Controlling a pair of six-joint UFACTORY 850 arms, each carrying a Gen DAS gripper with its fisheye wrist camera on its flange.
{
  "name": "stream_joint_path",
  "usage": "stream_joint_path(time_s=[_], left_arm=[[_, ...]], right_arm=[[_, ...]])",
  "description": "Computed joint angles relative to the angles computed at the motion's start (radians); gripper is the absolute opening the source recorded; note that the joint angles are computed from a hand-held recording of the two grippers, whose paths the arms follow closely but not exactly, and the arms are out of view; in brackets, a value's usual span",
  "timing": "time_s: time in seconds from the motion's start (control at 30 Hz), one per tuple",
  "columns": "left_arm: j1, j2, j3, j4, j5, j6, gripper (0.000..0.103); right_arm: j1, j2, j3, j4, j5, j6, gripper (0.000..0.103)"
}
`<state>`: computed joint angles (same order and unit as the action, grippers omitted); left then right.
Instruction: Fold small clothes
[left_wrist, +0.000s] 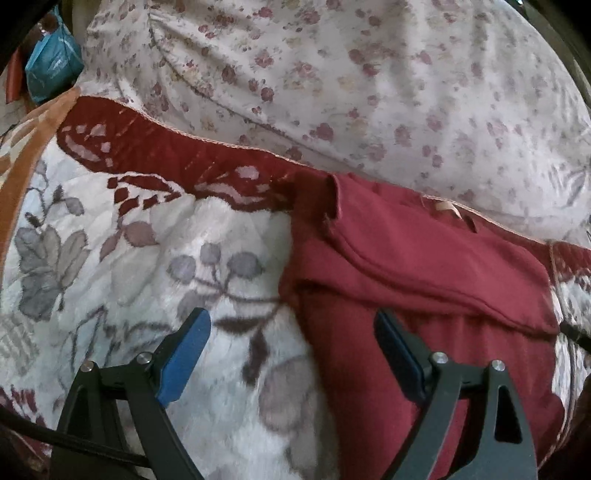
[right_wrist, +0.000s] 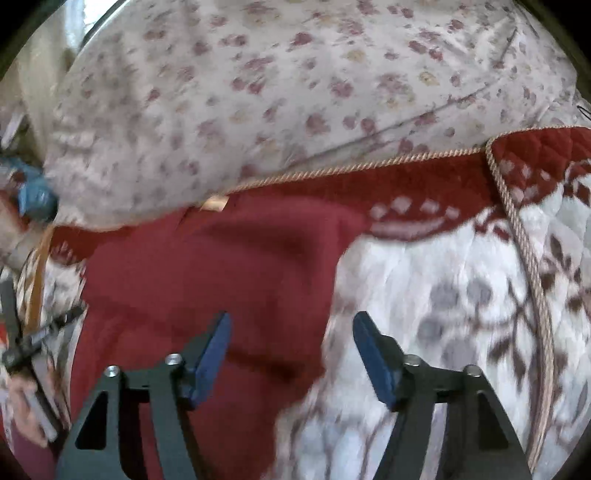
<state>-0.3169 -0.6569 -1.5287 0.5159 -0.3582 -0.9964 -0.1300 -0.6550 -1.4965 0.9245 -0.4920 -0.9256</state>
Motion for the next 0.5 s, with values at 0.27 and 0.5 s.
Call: stream_joint_path(time_s=[0.27,0.5], left_arm=[[0.007,0.106,0.137,-0.044,0.067,-0.068,0.089],[-0.018,0.234,0.321,0.166,0.076,-0.312,0.089]], right_arm=[[0.064,0.029,0.128,0.126,0.202,-0.216,0.026],[0.035,0.053,0.121,0.017,0.217,-0.121,0.008]])
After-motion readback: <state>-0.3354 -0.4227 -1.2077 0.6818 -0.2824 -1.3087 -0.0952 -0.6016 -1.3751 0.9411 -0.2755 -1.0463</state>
